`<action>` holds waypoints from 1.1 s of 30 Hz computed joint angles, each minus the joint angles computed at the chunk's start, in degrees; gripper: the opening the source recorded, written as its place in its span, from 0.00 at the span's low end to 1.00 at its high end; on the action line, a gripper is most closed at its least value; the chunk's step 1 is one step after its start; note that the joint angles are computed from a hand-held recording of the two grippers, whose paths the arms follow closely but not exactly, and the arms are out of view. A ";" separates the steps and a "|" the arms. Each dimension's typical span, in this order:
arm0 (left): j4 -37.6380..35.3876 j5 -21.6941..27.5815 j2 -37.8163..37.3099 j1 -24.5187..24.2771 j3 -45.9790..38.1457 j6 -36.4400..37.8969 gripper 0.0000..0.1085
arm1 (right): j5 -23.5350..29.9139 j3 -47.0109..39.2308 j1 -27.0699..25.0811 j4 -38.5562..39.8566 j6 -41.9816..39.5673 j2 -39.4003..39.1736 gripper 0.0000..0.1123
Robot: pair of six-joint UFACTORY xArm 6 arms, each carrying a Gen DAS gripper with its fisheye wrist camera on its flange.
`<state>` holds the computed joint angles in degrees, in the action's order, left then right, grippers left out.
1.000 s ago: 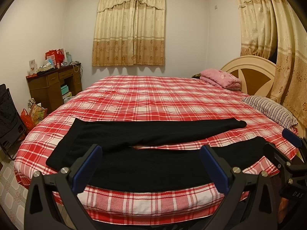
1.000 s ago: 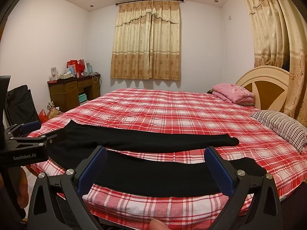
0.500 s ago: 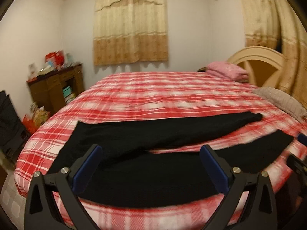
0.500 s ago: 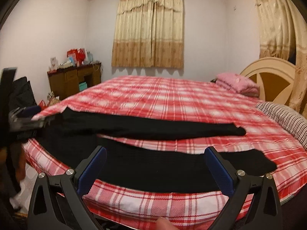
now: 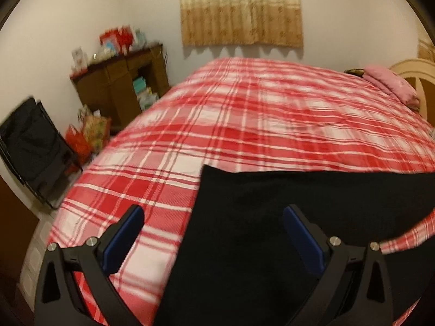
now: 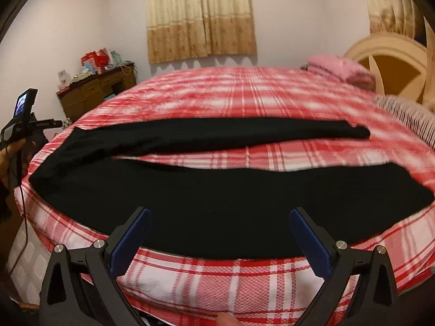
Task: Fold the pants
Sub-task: 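Lower the left tool onto the black pants' leg ends and grasp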
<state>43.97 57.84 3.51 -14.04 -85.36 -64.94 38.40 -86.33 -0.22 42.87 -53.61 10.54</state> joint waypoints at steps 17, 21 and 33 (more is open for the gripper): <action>-18.68 -7.30 11.61 9.14 -8.31 17.33 0.58 | -1.00 -5.47 1.52 -8.86 7.90 6.64 0.91; -21.70 -9.37 12.23 9.96 -8.22 19.48 0.46 | -1.55 -6.27 2.02 -8.88 7.60 7.20 0.91; -25.34 -13.58 11.60 11.28 -6.51 22.91 0.38 | 13.39 -40.26 -3.17 -14.73 18.53 26.54 0.59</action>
